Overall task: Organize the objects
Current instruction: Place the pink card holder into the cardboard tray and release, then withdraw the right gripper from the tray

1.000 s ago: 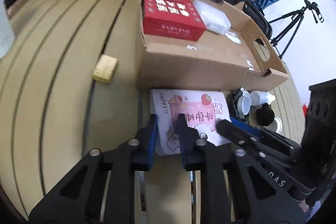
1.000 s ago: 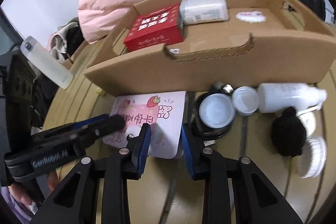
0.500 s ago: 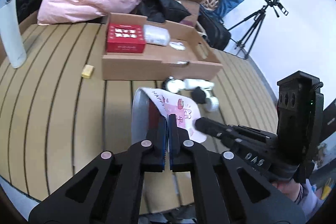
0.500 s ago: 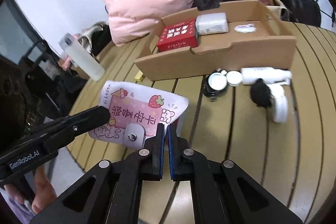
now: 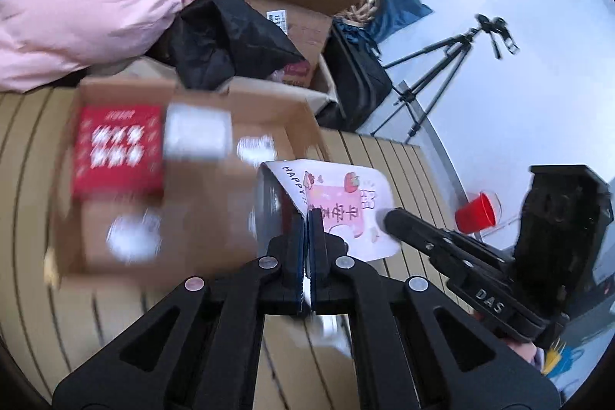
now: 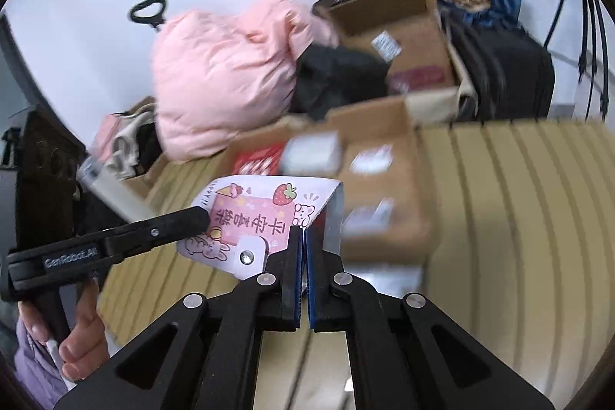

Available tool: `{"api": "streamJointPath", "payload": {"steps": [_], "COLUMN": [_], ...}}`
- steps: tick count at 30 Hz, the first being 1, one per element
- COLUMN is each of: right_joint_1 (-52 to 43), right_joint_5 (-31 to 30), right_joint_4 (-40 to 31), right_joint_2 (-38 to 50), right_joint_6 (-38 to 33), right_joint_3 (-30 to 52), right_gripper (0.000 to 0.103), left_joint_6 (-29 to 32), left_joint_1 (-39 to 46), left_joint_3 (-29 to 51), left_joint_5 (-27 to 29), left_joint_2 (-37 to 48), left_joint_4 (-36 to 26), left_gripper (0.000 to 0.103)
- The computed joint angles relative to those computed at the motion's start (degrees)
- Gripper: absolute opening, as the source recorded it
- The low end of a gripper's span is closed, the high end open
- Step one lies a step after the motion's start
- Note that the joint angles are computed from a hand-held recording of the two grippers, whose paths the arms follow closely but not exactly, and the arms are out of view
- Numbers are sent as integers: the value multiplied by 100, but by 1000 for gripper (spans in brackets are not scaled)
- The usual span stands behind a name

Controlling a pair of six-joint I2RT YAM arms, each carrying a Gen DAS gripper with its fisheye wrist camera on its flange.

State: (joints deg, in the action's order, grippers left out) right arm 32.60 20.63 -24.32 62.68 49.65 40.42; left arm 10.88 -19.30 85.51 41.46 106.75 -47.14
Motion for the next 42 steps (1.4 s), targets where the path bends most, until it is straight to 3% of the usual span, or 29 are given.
{"api": "streamJointPath", "payload": {"steps": [5, 7, 9, 11, 13, 15, 17, 19, 20, 21, 24, 26, 33, 38, 42], "right_joint_1": [-2172, -2575, -2792, -2945, -2987, -2971, -3021, -2891, -2781, -2690, -2458, -2127, -198, 2033, 3914], "right_joint_5": [-1319, -1506, -1528, -1602, -1553, -1288, -1713, -1420, -1161, -1037, -905, -603, 365, 1308, 2054], "right_joint_4": [94, 117, 185, 180, 261, 166, 616, 662, 690, 684, 526, 203, -1401, -2855, -4065], "right_joint_2": [1385, 2112, 2738, 3458, 3893, 4317, 4230, 4074, 3922, 3750, 3141, 2679, 1027, 579, 1137], "right_joint_6": [-1699, -2021, -2198, -2469, -2595, -2535, -2554, -2565, -2581, -2559, -2468, -2329, -1049, 1150, 3342], "right_joint_3": [1015, 1498, 1867, 2287, 2462, 2670, 2368, 2266, 2188, 2119, 1915, 1811, 1455, 1606, 2152], "right_gripper": [2, 2, 2, 2, 4, 6, 9, 33, 73, 102, 103, 103, 103, 103, 103], "left_joint_6": [-672, -786, -886, -968, -811, -661, -428, -257, -100, 21, 550, 875, 2397, 4261, 5809], "left_joint_1": [-460, -574, -746, -822, -768, -648, -553, -462, -376, -309, 39, 429, 2321, 4273, 5781], "left_joint_3": [1962, 2541, 2974, 3169, 3270, 2805, 2229, 1923, 1662, 1510, 652, 46, -1461, -1879, -2298], "left_joint_5": [-304, -397, -973, -1423, -1249, -1100, -1269, -1497, -1645, -1766, -2125, -2016, -1177, -283, 162], "left_joint_2": [1753, 2291, 2715, 2987, 3094, 2776, 2279, 1940, 1636, 1442, 496, -203, -2392, -3241, -3651], "left_joint_4": [-168, -183, -89, 10, -156, 126, 496, 625, 651, 657, 832, 828, -45, -1538, -2338], "left_gripper": [0, 0, 3, 8, 19, 31, 42, 51, 55, 57, 68, 75, 92, 103, 103]}}
